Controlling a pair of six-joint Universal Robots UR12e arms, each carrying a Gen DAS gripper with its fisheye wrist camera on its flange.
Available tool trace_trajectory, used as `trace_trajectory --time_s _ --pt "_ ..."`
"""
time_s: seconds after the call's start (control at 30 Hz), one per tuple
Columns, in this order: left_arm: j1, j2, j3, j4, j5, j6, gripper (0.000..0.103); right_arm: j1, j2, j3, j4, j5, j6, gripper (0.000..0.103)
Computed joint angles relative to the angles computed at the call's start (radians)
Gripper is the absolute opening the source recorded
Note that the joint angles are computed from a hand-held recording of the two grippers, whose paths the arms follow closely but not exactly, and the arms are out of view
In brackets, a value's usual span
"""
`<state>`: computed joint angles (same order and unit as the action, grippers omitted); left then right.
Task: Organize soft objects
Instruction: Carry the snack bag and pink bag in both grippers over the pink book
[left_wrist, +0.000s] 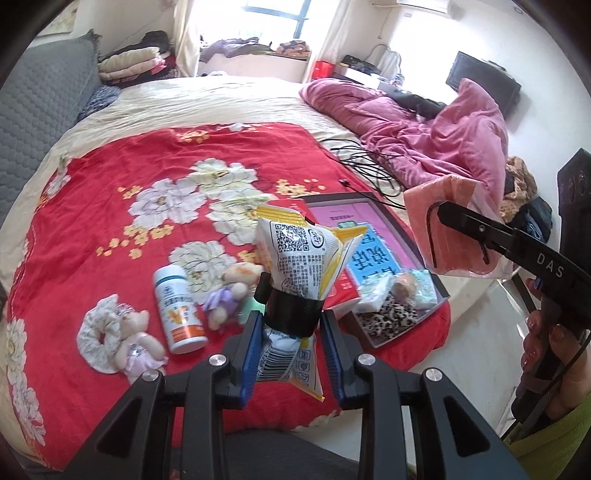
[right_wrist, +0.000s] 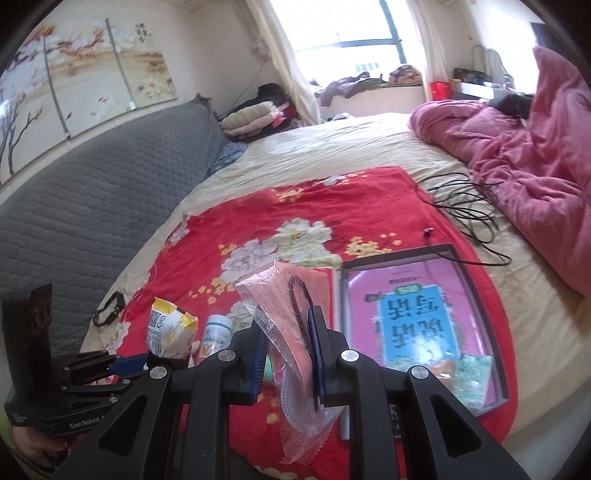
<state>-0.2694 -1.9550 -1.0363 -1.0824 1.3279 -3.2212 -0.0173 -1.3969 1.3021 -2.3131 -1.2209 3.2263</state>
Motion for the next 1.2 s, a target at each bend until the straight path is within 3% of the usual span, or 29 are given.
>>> trace_trajectory --time_s 0.43,1.2 --pt "-0.055 -0.076 0.115 -0.063 -0.046 0.069 0.032 -0.071 -0.055 0.061 -0.038 -0.076 0.056 0.021" --pt "-0.145 -0.237 0.317 -0.248 -0.103 0.154 0.031 -0.148 -0.068 0.123 -0.024 -0.092 0.096 0.021"
